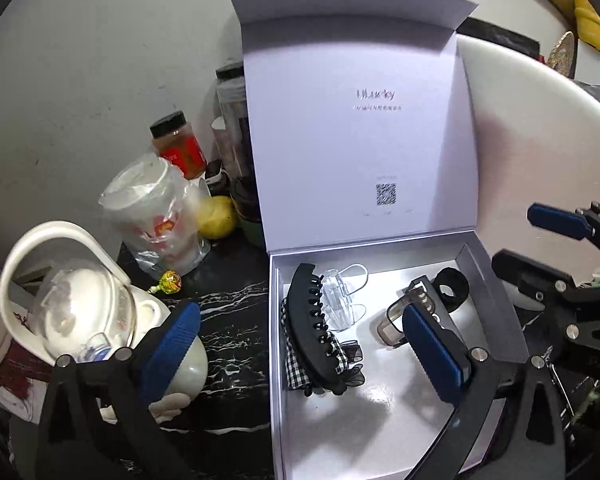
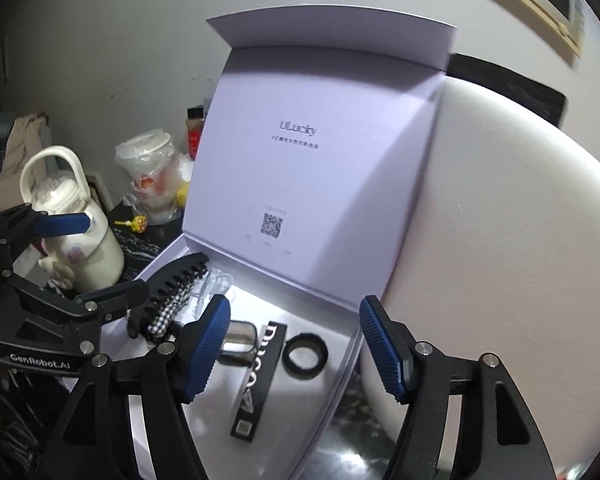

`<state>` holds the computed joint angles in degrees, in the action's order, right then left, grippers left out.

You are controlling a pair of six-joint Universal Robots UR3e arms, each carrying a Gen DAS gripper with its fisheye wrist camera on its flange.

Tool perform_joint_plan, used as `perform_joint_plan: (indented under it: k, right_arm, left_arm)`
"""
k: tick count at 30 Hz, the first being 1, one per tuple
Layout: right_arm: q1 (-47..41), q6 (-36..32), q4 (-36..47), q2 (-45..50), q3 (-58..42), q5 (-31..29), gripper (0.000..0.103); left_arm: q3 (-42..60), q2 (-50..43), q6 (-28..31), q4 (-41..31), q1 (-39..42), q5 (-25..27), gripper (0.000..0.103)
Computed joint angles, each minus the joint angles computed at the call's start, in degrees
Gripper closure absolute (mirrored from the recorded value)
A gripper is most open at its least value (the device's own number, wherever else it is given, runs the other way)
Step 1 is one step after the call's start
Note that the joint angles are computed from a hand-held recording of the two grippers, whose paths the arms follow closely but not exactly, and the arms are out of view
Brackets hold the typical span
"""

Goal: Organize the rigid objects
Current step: 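Open the left gripper on the comb clip while the right releases the printed box, then withdraw both grippers from the lavender box toward the red fan on the table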

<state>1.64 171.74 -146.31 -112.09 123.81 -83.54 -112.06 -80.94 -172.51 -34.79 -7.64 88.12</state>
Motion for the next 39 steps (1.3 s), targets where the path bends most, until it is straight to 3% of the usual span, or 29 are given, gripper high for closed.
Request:
perform_joint_plan:
  k: [10,16,31,35,39]
  right_arm:
    - [4.48,1.72,6.55,-8.21,-0.93,-4.51,0.035]
    - [9.07,3.51,8.58,-9.84,-1.51,-7.54,0.034]
    - [19.88,9.71,14.67,-18.11,-1.56,-14.31,0.028]
    - [23.17,12.19,16.87,-20.05,-1.79,-16.34,0.022]
    - [28.90,15.87,16.87,-20.50,-1.61,-21.35,0.020]
  left_arm:
    - [-2.74,9.26,-0.93,-2.48,-0.14,-1.81,0.000]
    - [-5.93,15.00,-1.29,-2.03,-1.25,0.89,0.000]
    - [-9.81,32.46,-0.90,-14.44,1.72,-2.62,0.000]
    - [-10.53,37.64,0.03,-18.73,3.79,-4.77,0.000]
    - [-10.86,40.36,0.45,-21.38,3.10,-3.61,0.000]
